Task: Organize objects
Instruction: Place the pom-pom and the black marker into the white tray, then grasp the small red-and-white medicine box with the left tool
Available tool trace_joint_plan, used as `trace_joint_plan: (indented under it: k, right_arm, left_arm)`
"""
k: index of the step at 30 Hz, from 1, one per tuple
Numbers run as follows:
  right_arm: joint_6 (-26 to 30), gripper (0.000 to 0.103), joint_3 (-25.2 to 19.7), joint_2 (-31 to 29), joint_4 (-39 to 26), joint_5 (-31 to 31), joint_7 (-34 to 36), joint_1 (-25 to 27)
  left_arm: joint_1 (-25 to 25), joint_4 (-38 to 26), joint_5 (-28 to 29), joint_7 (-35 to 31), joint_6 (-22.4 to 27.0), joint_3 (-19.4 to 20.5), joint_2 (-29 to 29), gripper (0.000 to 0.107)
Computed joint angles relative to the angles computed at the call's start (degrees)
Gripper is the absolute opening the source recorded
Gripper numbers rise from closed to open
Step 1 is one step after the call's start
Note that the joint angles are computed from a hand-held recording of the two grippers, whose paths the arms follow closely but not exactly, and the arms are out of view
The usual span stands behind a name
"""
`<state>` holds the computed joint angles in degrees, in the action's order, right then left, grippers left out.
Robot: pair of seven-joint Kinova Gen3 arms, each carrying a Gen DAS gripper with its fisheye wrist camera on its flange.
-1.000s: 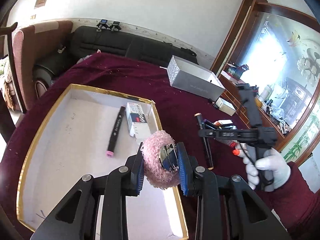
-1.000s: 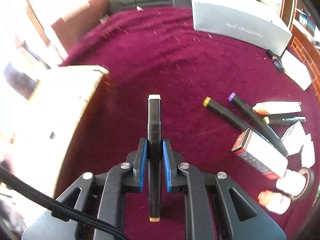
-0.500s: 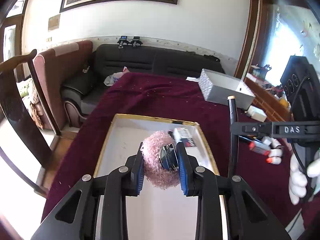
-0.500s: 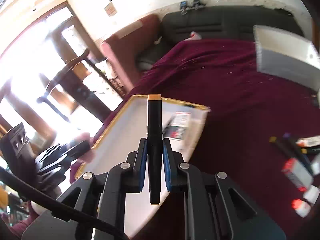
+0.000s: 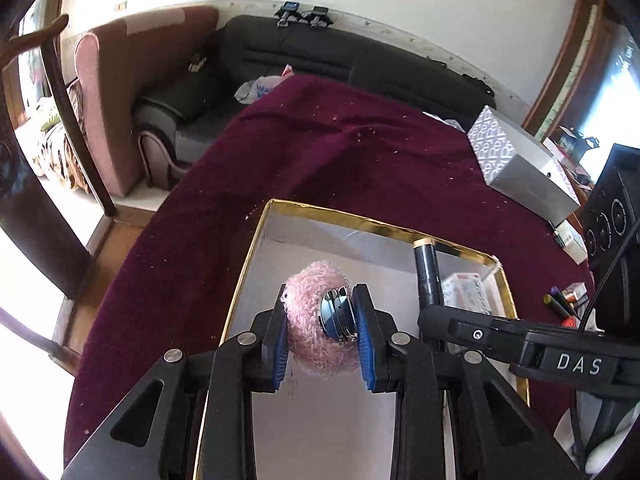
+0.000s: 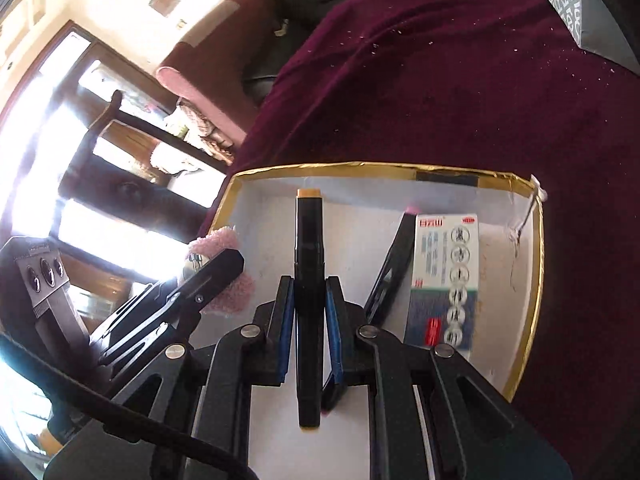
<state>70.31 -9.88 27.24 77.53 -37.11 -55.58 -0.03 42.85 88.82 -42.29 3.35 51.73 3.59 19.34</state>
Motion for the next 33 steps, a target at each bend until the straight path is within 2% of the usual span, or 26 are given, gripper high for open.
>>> trace_joint_plan:
  k: [3,7,10,12,15,19,22,24,26,30,33]
  right_arm:
    - [-0.44,0.013,0.46,1.47,-1.5,1.11,-2.56,-1.35]
    - [0.08,0.013,0.04,3.28,-3.0,1.84,-4.59,-1.68]
    - [0.15,0.016,-0.55,3.3,-3.31,1.2,-4.71,-1.11]
    - [-0.18,0.02,-0.79,2.81,-2.94,0.4,-4.2,-0.29]
    - [-0.71,0.022,-0.7,0.93,-1.7,-1.03,-2.55,1.67]
    - [-0.11,0.03,0.06,-2.49,0.46,-3.56,2.98,6.24]
    - [0.84,0.043,1.8,-4.98,2.05,-5.74,8.72,10.76]
    - [0.66,0.048,3.65,-6.34,2.99,-6.89,12.18,13.86]
    - [0.29,0.05,5.65,-6.94,3.38,-7.56,14.95,16.88]
    - [-1.41,0.05,8.42,-6.62,3.06,-6.83,18.24,20.82]
    - [-0.22,0.05,9.7,-3.79,-0.28,-5.65,16.74,23.48]
  left_arm:
    - [-1.76,0.54,1.77,-0.71,-2.48,-0.1,0.52,0.025]
    - [-1.28,-0.39,2.19,-0.86,-1.84,-0.79,1.51,0.028]
    - [-1.87,0.66,3.2,-0.4,-3.73,-0.99,0.55,0.039]
    - [-2.04,1.24,3.6,0.08,-4.63,-1.01,-0.16,0.05]
    - [-2.24,0.85,4.77,0.34,-3.35,-0.63,-1.08,0.05]
    - [0.1,-0.34,2.6,1.8,-0.01,0.36,-2.44,0.05]
    - [2.91,-0.83,-1.3,4.67,1.11,1.66,-3.94,0.05]
    - [5.21,-2.01,-4.42,7.11,1.9,2.8,-4.04,0.058]
    - [7.45,-3.77,-7.52,8.94,0.91,3.93,-3.21,0.058]
    - [10.03,-9.33,-7.91,6.38,-2.41,4.99,0.24,0.058]
    - [12.76,-12.49,-7.71,5.39,-4.71,3.95,2.91,0.058]
